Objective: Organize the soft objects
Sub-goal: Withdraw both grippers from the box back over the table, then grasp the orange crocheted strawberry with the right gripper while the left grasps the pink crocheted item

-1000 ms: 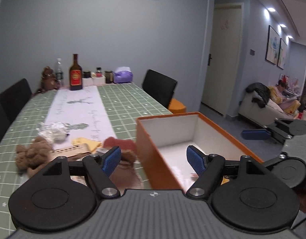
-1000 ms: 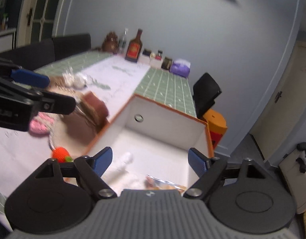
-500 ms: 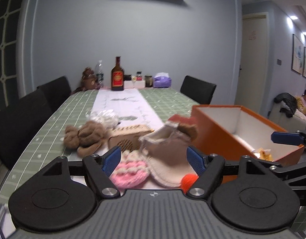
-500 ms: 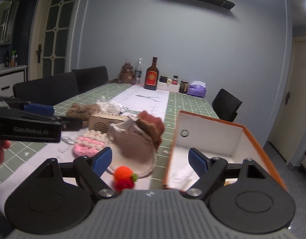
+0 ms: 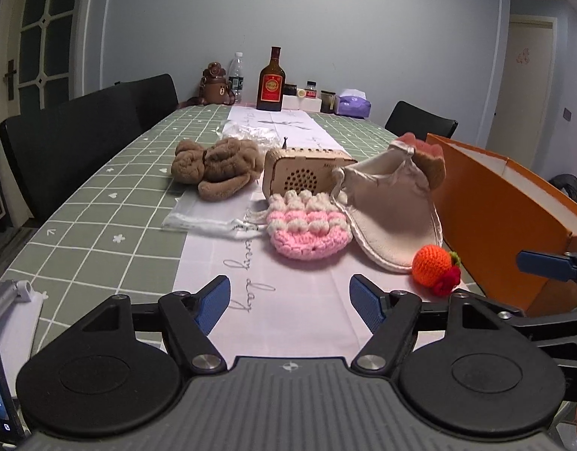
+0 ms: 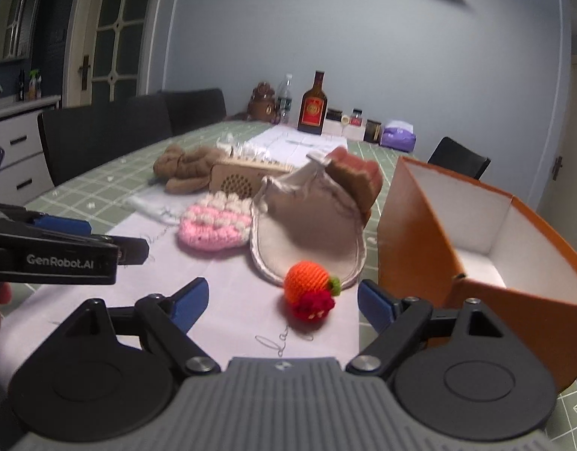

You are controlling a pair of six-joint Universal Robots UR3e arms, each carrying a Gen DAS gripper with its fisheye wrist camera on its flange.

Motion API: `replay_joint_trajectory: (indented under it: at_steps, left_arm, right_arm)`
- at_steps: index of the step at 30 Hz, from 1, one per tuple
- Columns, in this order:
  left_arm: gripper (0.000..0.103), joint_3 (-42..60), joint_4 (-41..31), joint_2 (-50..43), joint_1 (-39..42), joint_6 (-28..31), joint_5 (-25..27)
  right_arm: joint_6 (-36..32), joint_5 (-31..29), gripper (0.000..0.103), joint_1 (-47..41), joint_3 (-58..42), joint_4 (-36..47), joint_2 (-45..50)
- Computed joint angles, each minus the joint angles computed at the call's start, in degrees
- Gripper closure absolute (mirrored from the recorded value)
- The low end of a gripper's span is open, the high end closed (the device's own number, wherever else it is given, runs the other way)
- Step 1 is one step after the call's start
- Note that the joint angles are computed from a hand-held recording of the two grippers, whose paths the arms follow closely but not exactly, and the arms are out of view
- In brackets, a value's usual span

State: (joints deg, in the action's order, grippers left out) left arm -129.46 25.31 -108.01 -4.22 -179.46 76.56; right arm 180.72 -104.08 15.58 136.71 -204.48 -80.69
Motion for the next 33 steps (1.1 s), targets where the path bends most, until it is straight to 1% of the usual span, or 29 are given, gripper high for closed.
replay_joint_trajectory:
  at_steps: [3, 4, 7, 11, 14, 16, 17, 20, 22, 23, 25, 27, 28, 29, 30, 32, 33]
  left_arm:
    - [0.021, 0.89, -1.01, -0.75, 0.16, 0.33, -0.13]
    - [0.021, 1.39, -1.52, -1.02, 0.27, 0.45, -0.39]
    - [0.022, 3.59, -3.34, -2.05, 0.42, 0.89, -1.36]
    - [0.023, 7.88, -6.28, -3.95, -0.51, 0.77, -0.67]
    - [0.022, 11.78, -9.52, -5.32, -0.74, -0.50, -0.99]
    - [0.022, 14.97, -11.21, -6.82, -1.40, -1.72, -0.15]
    - [0.021, 16.54, -12.00, -7.64, -1.77, -2.08, 0.36]
    - [0.020, 22.13, -16.17, -10.31, -2.63, -3.45, 1.40]
    - [0.020, 24.77, -18.96, -11.48, -2.56, -4.71, 1.21]
    - [0.020, 25.84, -19.97, -12.04, -2.37, -5.39, 0.80]
    - [0.020, 28.53, -22.47, -13.26, -2.09, -6.55, 0.21]
    - [0.021, 31.03, -23.92, -14.77, -1.91, -7.58, -0.02]
    - [0.022, 32.63, -25.11, -15.63, -1.95, -8.42, 0.36]
    - [0.027, 34.69, -26.95, -16.59, -1.99, -9.68, 0.82]
    - [0.030, 36.45, -28.21, -17.60, -1.90, -10.83, 0.72]
    - [0.032, 39.20, -30.21, -19.35, -1.58, -12.37, -0.13]
    - [0.032, 39.76, -29.25, -20.20, -1.63, -12.74, -0.02]
  right_arm:
    - [-0.29, 0.43, 0.019, -0.54, -2.12, 1.95, 1.74]
    - [-0.32, 0.50, 0.023, -0.70, -2.74, 2.40, 2.28]
    - [-0.61, 1.07, 0.027, -1.37, -5.19, 3.91, 4.30]
    - [-2.28, -1.16, 0.028, -1.02, -9.21, 3.39, 8.56]
    - [-4.62, -3.15, 0.028, -1.09, -12.69, 2.98, 12.25]
    - [-5.65, -3.67, 0.034, -1.60, -14.56, 3.61, 13.98]
    - [-5.72, -3.38, 0.035, -2.18, -15.37, 4.46, 14.43]
    - [-4.99, -0.95, 0.043, -3.91, -17.23, 7.96, 14.89]
    - [-5.38, -0.03, 0.055, -4.64, -18.49, 10.29, 15.28]
    - [-5.68, -0.19, 0.055, -4.82, -18.93, 10.82, 15.52]
    - [-5.10, 1.55, 0.056, -5.94, -18.44, 11.25, 14.56]
    - [-6.23, 0.27, 0.056, -5.17, -18.69, 9.16, 14.67]
    - [-7.85, -0.23, 0.056, -4.60, -19.17, 7.51, 15.21]
    - [-9.19, -0.20, 0.056, -4.26, -19.82, 6.49, 15.59]
    - [-9.66, 0.85, 0.056, -4.50, -20.57, 6.57, 15.83]
    - [-9.04, 2.59, 0.056, -5.30, -22.68, 8.40, 16.62]
    - [-8.72, 2.76, 0.056, -5.48, -23.79, 8.88, 17.54]
